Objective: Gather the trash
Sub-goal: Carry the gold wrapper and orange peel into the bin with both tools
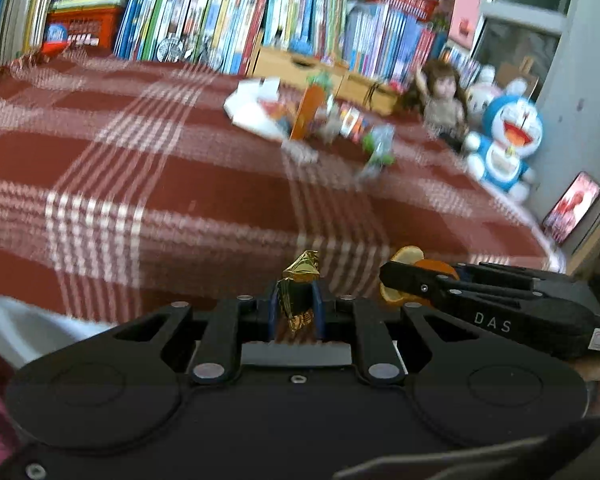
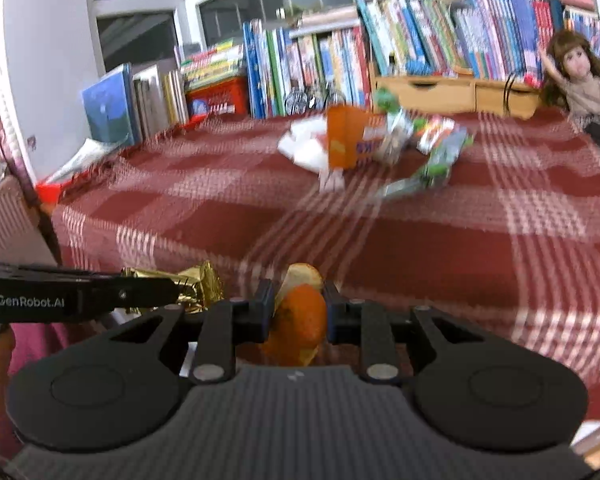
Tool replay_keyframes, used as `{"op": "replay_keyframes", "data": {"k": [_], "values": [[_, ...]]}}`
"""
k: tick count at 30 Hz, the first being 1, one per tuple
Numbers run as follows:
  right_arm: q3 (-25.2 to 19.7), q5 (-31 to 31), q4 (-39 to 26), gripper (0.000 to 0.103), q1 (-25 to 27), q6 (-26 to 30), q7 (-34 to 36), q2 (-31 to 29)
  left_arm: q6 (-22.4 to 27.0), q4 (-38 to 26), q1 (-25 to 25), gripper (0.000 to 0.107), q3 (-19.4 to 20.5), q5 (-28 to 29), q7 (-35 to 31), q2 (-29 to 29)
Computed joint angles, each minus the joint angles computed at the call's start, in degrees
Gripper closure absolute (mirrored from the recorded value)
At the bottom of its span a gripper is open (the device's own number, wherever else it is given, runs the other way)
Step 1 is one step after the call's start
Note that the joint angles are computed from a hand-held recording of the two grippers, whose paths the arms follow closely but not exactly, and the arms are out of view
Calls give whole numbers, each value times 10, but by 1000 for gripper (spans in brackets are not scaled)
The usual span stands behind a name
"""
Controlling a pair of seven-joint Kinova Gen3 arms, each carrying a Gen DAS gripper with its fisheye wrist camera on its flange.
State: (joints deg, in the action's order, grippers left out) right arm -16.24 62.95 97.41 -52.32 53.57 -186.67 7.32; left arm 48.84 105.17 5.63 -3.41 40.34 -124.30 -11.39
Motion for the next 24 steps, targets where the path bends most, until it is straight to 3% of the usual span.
{"op": "replay_keyframes", "data": {"k": [8, 18, 24], "values": [[6, -90, 18, 73, 3, -38, 5, 23, 42, 2, -11, 91, 34, -101, 77, 36], [41, -204, 49, 73, 12, -124, 27, 71, -11, 37, 13, 91, 85, -218, 184, 105], [68, -232, 71, 72, 2, -161, 17, 79, -11, 43, 23, 91, 89, -237, 198, 113]]}}
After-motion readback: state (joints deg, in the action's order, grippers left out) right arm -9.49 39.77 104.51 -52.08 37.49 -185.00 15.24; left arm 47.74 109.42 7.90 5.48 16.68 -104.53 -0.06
